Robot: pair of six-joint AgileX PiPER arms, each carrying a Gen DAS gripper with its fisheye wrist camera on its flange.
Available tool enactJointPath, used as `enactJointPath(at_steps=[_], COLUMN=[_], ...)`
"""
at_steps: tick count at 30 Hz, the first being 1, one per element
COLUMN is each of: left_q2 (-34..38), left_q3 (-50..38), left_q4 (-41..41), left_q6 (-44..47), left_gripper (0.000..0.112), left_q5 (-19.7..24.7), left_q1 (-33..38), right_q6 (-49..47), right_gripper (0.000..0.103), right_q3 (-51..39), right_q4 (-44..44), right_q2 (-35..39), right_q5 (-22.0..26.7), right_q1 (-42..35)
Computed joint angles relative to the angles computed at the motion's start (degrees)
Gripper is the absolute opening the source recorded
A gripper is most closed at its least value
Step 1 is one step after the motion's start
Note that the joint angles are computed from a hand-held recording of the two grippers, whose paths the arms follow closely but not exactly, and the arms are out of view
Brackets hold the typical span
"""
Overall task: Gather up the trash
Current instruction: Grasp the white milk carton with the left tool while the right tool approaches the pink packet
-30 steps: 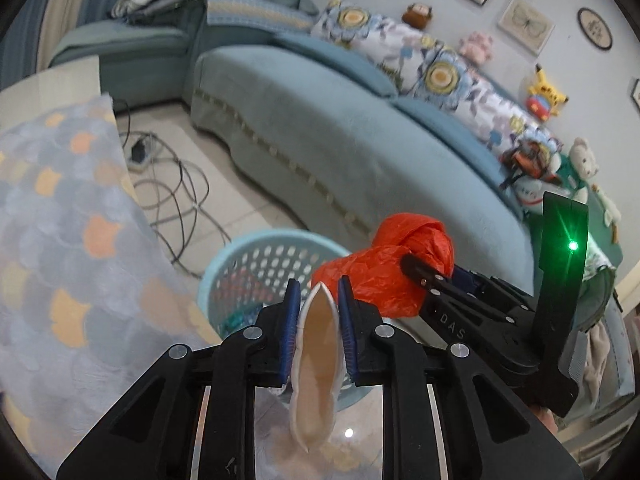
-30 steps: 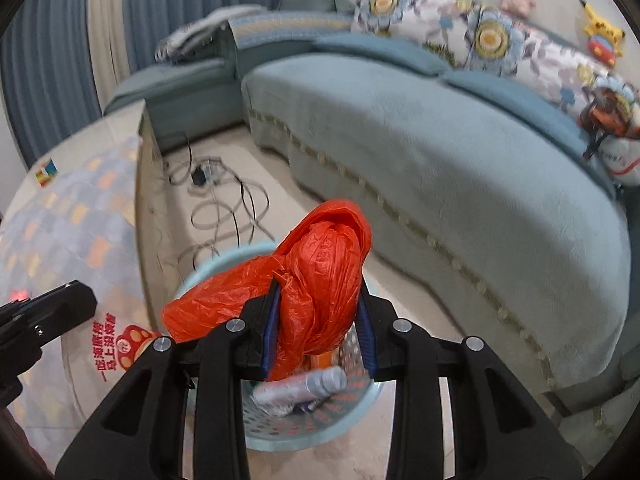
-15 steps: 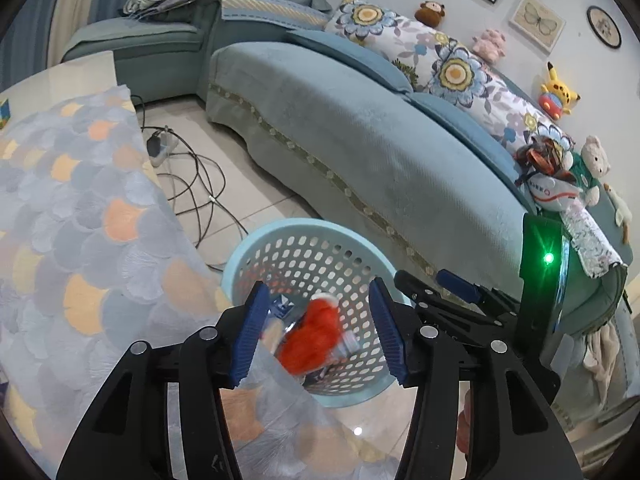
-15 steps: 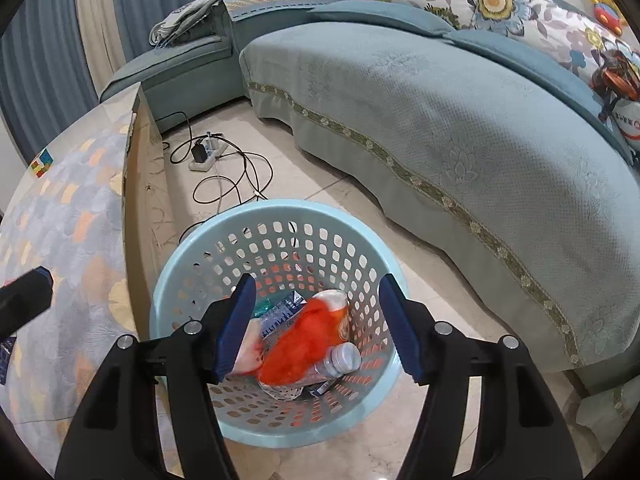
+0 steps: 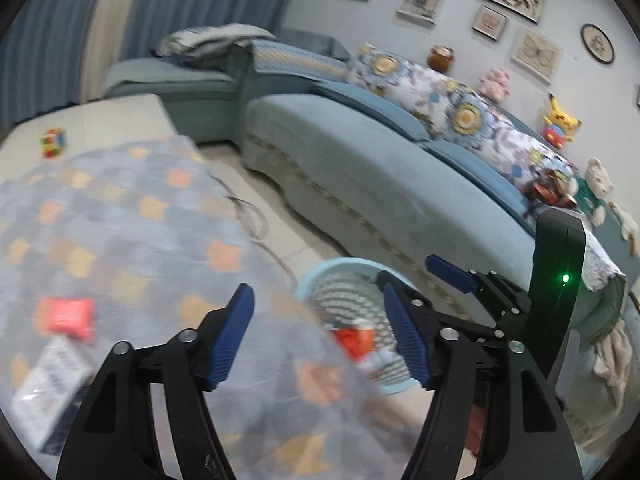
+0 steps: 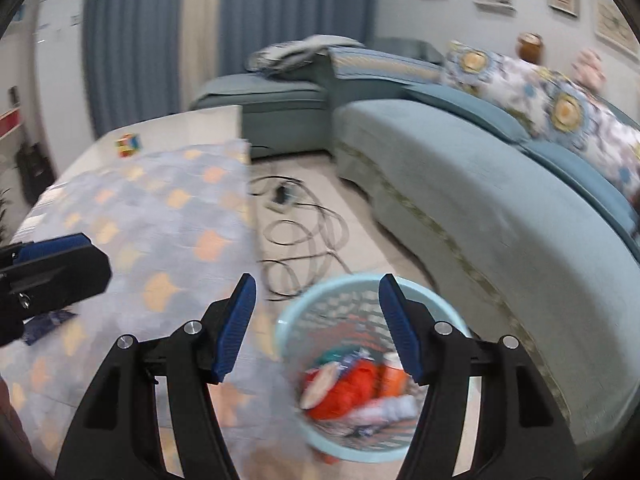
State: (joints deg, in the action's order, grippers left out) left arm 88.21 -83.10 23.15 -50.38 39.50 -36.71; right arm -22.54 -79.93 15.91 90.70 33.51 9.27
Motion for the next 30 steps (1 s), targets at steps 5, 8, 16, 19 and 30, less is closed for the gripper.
enactJointPath(at_steps=[5, 8, 16, 19, 30], left_q2=[-11.57, -19.05, -27.48, -26.36, -25.38], left_q3=[11.79, 20.04, 33.06, 34.7, 37.58], left_q4=[5.52, -0.63, -17.33, -18.59, -21.83], left_q6=[-4.76, -0.98, 14.25, 16.8, 19.91], left_gripper=[0.081, 0.081, 0.081, 0.081, 0.08], left_q5=[2.08, 0.33, -4.36, -4.78, -1.4], left_q1=[3.71, 10.81, 30.37, 33.83, 28.95], right_q6=[3.07, 3.74, 2.09, 3.05, -2.65], right_gripper=[0.06, 0.06, 0.06, 0.06, 0.06], right_q3=[-0.88, -0.44, -0.07, 0.72, 2.07], right_q4=[-0.44, -0.39, 2.38, 0.48, 4.19], right_q2=[1.14, 1.77, 5.1, 6.45, 6.73], right_q5=[1.3, 0.56, 0.5, 0.07, 1.22], right_q1=[6.81, 10.2, 15.01, 16.41, 16.17])
